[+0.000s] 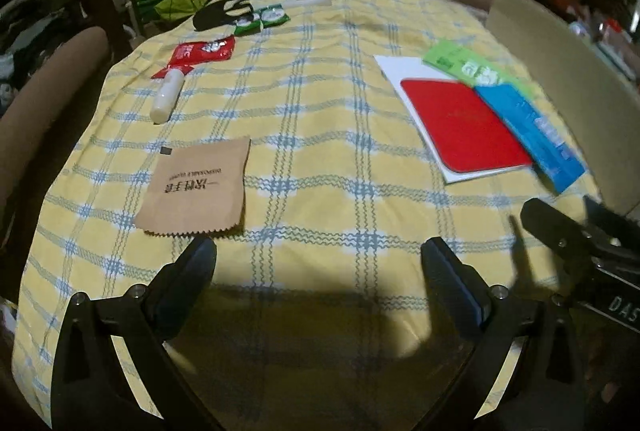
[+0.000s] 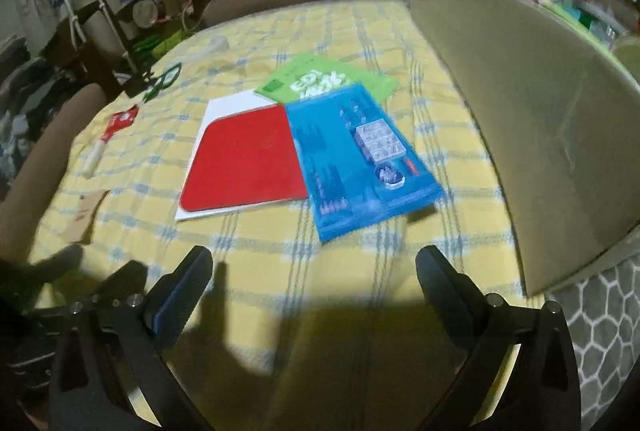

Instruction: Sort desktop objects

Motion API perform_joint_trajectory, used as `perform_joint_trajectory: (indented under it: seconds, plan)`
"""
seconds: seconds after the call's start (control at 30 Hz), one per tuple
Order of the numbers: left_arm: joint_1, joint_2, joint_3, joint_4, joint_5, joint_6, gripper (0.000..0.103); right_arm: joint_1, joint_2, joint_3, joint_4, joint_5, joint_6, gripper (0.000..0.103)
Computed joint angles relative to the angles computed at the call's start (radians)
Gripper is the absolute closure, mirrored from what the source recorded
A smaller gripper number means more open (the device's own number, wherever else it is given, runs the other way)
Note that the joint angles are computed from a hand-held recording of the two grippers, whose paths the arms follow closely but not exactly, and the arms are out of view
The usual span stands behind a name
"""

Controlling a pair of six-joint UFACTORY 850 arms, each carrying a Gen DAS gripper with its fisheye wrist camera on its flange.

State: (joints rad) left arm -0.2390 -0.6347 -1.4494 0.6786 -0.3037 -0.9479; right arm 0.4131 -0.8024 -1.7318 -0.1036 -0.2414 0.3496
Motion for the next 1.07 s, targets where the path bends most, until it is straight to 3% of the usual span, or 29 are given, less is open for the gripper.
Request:
perform_joint_trajectory:
  seconds: [1.07]
  plan:
    - [0.003,0.000,0.001,0.017,-0.003,-0.009,0.000,0.000,0.003,0.004,-0.028,-0.003,0.022,0.000]
